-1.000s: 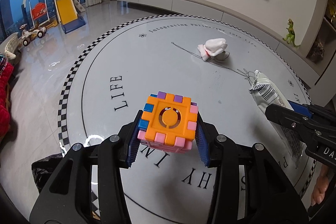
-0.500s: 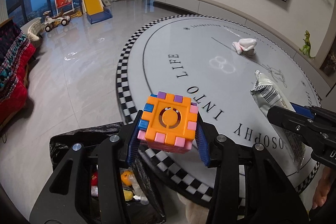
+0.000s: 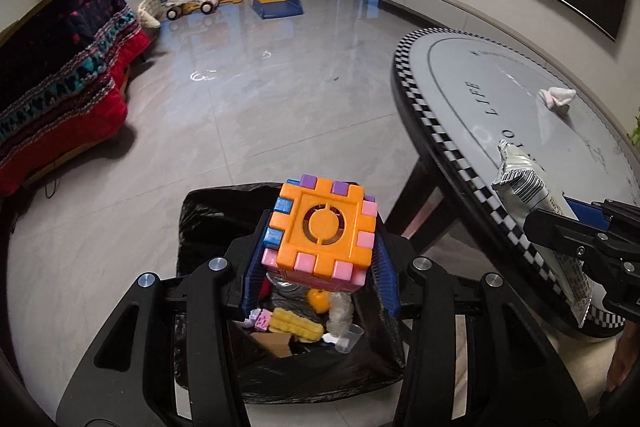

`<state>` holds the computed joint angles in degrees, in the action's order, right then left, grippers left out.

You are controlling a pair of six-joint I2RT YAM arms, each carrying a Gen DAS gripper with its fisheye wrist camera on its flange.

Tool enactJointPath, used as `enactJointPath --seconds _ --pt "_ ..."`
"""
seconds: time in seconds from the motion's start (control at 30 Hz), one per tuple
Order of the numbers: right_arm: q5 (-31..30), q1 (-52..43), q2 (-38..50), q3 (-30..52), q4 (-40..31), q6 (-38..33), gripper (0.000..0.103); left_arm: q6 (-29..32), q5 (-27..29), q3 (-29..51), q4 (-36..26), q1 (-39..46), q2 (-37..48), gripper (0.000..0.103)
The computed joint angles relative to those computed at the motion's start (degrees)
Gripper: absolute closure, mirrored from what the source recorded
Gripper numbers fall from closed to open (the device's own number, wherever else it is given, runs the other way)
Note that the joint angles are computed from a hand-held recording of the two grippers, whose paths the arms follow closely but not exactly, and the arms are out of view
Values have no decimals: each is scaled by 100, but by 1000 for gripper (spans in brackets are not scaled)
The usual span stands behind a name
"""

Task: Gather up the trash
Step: 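Carry the cube and wrapper over the bin and release both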

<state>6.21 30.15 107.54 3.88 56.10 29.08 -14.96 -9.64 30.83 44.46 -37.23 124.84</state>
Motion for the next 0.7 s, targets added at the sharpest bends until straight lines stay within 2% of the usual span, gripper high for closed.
enactJointPath --seconds 0.1,0.13,0.17,0.2,0.23,0.43,0.7 --pt "81 342 76 460 -414 32 68 -16 -47 -188 202 309 40 57" --pt "47 402 123 621 -537 16 66 -11 -25 -214 217 435 62 52" --pt "45 462 138 738 -637 13 59 -6 0 -227 161 574 58 42" --pt "128 535 130 850 -760 33 46 -37 -47 -235 123 704 75 10" --pt "253 609 124 927 -818 61 42 -110 -194 -278 176 786 94 6" --pt "393 634 -82 960 -913 21 39 -159 -133 -406 296 1230 66 6" --pt "374 436 -228 641 -663 36 39 -210 -174 -265 60 849 -18 6"
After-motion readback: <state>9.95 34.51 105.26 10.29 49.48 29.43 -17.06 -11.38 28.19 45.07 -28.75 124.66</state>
